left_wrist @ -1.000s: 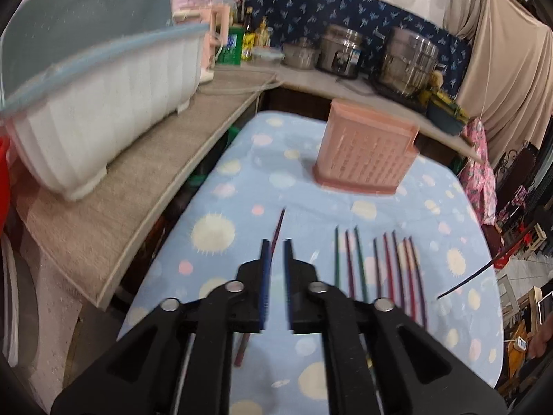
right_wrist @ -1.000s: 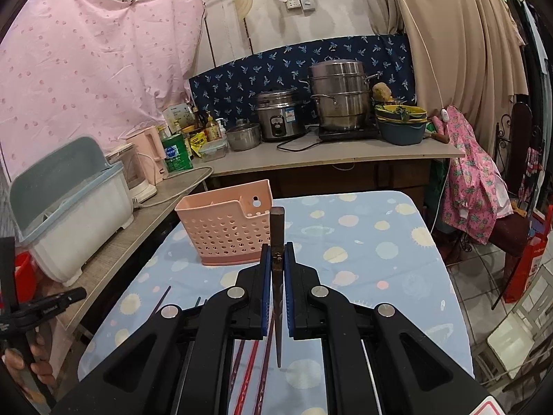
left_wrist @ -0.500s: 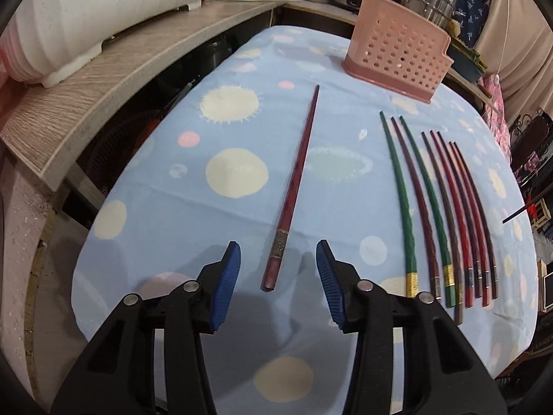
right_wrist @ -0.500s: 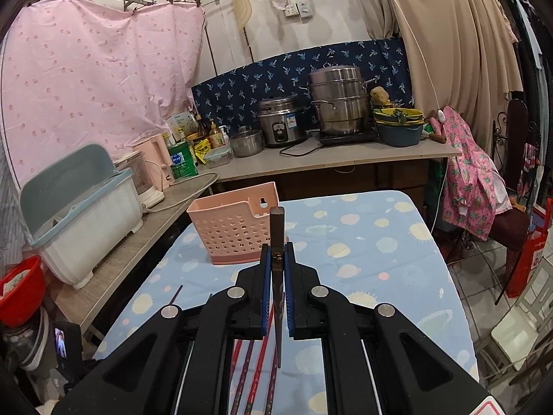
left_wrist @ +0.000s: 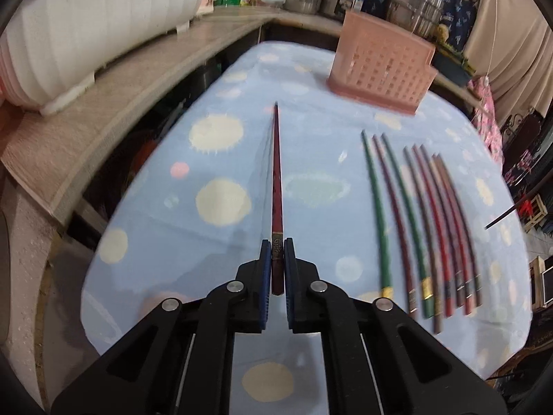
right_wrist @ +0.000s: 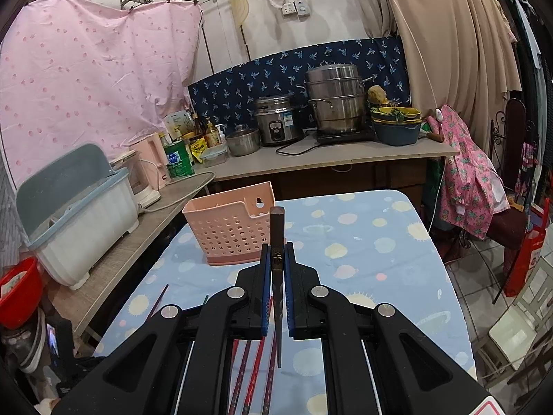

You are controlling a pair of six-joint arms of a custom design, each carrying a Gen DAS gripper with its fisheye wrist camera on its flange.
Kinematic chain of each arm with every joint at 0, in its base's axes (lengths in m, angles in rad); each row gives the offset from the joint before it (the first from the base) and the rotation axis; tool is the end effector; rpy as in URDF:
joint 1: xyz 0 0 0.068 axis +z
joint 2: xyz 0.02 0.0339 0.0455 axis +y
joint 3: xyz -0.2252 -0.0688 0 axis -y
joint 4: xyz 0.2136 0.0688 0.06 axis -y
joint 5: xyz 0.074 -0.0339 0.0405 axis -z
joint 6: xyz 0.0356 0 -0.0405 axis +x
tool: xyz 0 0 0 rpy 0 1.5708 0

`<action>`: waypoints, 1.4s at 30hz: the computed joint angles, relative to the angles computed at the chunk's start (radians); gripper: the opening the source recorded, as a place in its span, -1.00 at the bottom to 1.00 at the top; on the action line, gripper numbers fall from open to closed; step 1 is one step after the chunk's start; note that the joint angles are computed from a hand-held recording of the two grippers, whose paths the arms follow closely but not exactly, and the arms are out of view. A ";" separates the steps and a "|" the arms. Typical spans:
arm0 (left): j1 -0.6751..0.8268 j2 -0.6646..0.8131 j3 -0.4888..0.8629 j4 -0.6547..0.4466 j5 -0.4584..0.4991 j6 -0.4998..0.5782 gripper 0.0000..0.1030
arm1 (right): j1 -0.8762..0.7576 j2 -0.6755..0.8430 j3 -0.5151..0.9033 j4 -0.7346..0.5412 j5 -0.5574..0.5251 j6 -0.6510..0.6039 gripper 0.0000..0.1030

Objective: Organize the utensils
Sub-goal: 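Lift the dark red chopstick and carry it over the pink holder, then lower the chopstick into the pink holder and open the left tool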

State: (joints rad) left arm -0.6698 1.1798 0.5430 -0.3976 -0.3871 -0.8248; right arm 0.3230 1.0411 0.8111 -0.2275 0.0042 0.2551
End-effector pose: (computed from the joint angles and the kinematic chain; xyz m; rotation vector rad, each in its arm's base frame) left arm 0.1622 -0.1113 0.1510 -0.3266 2.4731 -0.1071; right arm 0.2145 0.0717 0.2692 -0.0668 2.0460 0.3590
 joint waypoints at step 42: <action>0.326 1.006 1.858 -0.296 -0.005 0.381 -0.87 | -0.019 1.306 1.622 -0.242 -0.168 0.080 -0.86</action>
State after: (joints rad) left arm -0.3442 2.1861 2.4010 -0.6933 -0.3924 -0.4440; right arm 0.3045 2.3472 2.4331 -0.4691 -0.1639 0.3355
